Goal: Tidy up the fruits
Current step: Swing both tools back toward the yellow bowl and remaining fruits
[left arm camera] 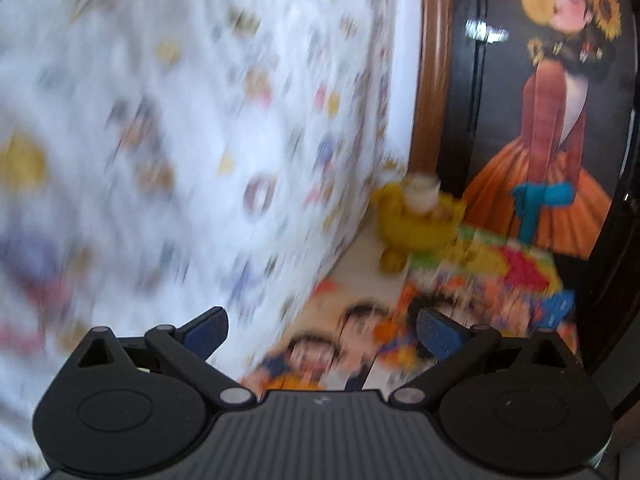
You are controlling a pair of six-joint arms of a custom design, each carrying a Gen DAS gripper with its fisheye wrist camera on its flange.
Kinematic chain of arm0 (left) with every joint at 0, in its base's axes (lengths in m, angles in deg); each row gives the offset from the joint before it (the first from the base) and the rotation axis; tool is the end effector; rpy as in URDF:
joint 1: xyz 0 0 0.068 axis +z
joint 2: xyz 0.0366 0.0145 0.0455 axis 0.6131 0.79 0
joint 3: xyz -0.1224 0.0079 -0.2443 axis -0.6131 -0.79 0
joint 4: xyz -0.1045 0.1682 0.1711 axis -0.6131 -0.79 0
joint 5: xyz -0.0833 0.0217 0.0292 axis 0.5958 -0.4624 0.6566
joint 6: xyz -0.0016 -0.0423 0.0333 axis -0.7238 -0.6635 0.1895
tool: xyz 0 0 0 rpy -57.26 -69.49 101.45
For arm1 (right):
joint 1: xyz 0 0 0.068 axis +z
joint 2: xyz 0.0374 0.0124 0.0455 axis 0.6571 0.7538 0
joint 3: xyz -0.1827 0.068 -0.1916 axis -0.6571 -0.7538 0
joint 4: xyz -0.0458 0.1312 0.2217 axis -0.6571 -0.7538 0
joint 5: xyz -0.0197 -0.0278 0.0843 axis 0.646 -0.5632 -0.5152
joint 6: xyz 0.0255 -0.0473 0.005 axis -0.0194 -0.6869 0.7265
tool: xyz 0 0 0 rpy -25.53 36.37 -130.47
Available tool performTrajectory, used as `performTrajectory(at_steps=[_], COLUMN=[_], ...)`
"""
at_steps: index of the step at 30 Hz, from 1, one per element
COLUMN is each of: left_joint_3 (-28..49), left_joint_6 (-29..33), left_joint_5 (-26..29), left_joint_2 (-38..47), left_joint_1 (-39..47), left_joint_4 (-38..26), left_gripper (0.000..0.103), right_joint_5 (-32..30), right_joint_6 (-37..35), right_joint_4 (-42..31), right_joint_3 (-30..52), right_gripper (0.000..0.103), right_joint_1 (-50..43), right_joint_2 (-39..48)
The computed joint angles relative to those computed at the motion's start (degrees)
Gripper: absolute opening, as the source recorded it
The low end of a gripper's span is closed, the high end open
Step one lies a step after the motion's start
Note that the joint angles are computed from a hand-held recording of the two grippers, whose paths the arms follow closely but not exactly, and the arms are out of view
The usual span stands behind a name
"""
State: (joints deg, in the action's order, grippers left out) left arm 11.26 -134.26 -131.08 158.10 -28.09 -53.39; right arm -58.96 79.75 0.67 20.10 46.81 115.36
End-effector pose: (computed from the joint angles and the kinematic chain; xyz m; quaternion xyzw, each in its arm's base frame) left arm 0.1515 -0.2670 0.2485 -0.1060 0.8675 0.0295 0.4851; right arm 0.2400 0.0403 0.3987 -0.0894 0.8669 0.2586 0.4167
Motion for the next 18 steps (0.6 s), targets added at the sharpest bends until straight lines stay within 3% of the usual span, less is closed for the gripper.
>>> performTrajectory(at_steps=[6,13,18], left_joint_3=[1.27,-6.52,-9.58], left_joint_6=[15.21,26.70,30.47], left_joint_5=[-1.03,9.22,15.99], left_joint_2=[2.66,10.98,19.20], left_joint_1=[7.10,14.86,17.87], left_joint_4=[14.15,39.59,53.00], left_gripper=[0.103,0.103,0.103], right_joint_5=[-1.46,-1.41,-3.35], right_joint_6=[-3.65,-6.10,-11.04], right_joint_4=[10.46,21.99,20.80], right_joint_3=[4.85,6.38,14.12], right_gripper=[0.103,0.102,0.102], right_joint_1=[-2.44,-4.11,-4.11], right_joint_2=[15.74,35.66,51.48])
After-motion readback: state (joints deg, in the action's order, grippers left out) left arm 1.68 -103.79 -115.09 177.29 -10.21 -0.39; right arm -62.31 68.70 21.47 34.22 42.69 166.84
